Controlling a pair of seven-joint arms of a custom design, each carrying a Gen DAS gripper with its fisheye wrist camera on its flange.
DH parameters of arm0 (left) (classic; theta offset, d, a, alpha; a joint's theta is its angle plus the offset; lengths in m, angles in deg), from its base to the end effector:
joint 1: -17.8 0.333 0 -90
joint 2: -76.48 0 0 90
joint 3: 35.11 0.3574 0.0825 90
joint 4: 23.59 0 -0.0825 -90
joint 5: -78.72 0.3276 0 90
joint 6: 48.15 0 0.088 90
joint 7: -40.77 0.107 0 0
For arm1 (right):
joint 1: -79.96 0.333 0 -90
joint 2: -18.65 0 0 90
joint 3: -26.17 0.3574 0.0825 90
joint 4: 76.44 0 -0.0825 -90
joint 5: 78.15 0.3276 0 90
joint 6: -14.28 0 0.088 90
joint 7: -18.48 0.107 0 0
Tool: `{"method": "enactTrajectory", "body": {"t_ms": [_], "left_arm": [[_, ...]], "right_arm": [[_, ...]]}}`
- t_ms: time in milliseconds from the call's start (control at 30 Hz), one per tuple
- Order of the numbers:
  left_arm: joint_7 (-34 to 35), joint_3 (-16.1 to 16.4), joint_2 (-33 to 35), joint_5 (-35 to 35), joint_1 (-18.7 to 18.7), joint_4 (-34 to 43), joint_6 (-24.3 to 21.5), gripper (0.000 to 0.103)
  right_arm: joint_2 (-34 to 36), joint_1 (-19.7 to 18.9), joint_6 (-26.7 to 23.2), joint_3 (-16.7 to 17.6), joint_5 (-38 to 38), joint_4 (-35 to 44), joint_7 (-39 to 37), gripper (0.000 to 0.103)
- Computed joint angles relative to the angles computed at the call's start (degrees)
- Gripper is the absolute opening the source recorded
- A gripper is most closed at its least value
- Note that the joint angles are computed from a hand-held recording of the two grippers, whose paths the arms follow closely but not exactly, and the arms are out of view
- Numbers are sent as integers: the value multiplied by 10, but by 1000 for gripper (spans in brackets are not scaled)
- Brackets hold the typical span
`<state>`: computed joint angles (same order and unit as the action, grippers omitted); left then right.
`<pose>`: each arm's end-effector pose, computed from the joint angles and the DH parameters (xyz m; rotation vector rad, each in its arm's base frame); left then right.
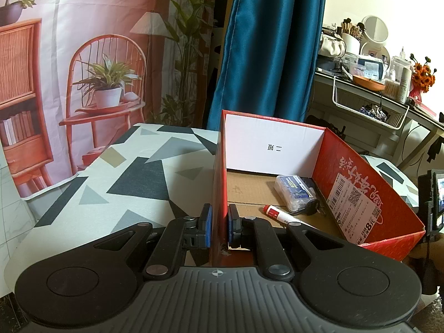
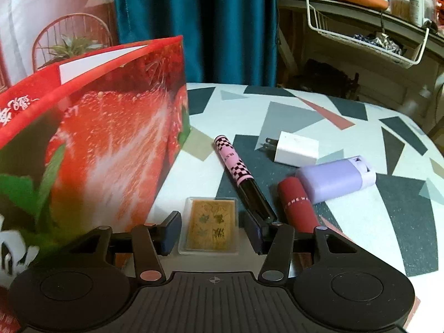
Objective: Organize rigid objects
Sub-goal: 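Grasp the clear case with gold card using the right tool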
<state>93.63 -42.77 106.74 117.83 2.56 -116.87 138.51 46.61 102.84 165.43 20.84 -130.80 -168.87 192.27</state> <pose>0.6232 -0.3056 0.5059 -1.2746 1.9572 -1.2440 0.6474 0.2396 0.4601 -1.3412 2.0798 -0.8174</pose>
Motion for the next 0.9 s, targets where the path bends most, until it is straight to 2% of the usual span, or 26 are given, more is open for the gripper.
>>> {"method": "enactTrajectory", "body": {"t_ms": [267, 433, 900], "left_arm": [[0, 1, 0, -1, -1, 0, 1, 13], [0, 1, 0, -1, -1, 0, 1, 13], [3, -2, -1, 0, 2, 1, -4, 13]], "right_arm": [[0, 17, -18, -10, -44, -2, 17, 42], [-25, 23, -14, -7, -74, -38, 51, 42], [-49, 9, -1, 10, -102, -73, 106, 42]]}}
